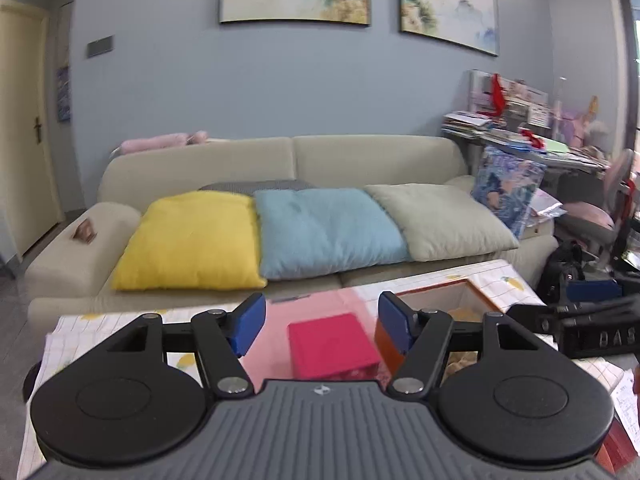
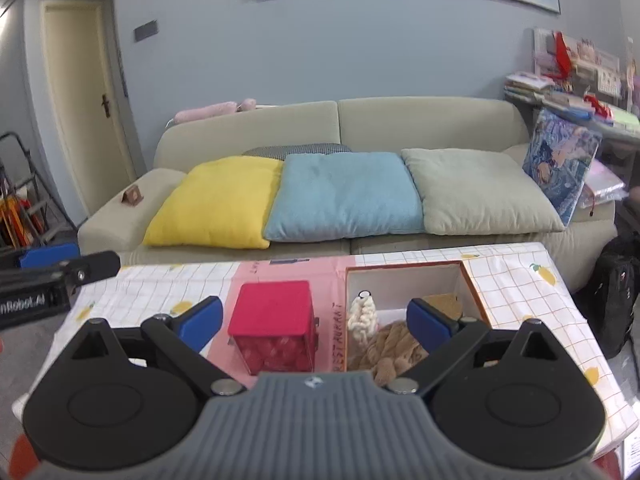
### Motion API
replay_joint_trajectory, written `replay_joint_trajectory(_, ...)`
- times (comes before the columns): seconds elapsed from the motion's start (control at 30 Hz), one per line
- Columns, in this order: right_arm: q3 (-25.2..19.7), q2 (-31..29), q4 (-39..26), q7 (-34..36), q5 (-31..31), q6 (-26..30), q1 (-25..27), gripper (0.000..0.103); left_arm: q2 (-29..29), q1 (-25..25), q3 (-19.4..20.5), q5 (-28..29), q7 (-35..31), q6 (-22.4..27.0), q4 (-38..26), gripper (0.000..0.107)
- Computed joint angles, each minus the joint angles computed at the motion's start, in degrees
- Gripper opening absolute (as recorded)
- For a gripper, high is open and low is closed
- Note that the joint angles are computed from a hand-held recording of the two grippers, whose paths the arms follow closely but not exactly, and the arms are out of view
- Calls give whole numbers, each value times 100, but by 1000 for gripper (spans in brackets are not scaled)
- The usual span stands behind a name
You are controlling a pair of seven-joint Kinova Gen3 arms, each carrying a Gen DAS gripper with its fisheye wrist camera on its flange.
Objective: Organize soft objects
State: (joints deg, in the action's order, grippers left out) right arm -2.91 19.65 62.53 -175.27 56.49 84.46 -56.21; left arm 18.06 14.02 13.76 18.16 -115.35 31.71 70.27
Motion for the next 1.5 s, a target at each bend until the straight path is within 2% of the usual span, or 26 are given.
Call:
replay_joint_trajectory(0.13, 163, 487, -399, -137, 285, 623, -430, 98, -40, -112, -65, 80, 173, 312, 97, 77)
replay_joint_trajectory(0.23, 380, 845, -649, -246, 399, 1046, -696, 100, 27, 23, -259, -154, 506, 485, 91, 77)
replay_joint_trajectory(0.3, 412, 879, -570, -360, 314, 1003, -736, 100, 35, 123, -374, -378, 733, 460, 187, 77)
replay_joint_trajectory(0.43, 387, 879, -389, -668, -88, 893, -619, 100, -42, 230, -453, -693, 943, 92, 606, 80)
replay_joint_trajectory(0.53, 309, 782, -184, -913, -457, 636, -405, 100, -23, 267, -378, -879, 824, 104, 672, 86)
replay_joint_trajectory(0.6, 269, 731, -70, -1020, -605, 500, -315, 100, -8, 128, -208, -734, 645, 163, 719, 86)
replay_joint_trajectory(0.7, 247, 734, 10, -1088, -653, 435, -293, 100, 36, 102, -155, -574, 615, 253, 703, 87)
replay_joint_trajectory(0.9, 224, 723, 66, -1140, -791, 402, -223, 100, 41, 285, -227, -795, 521, 219, 731, 88)
replay_joint_trajectory(1.17, 220, 752, 13, -1025, -786, 351, -211, 100, 118, 268, -236, -796, 558, 434, 590, 88)
replay_joint_trajectory(1.5, 259, 758, -23, -941, -788, 333, -247, 100, 117, 296, -259, -844, 601, 408, 599, 88)
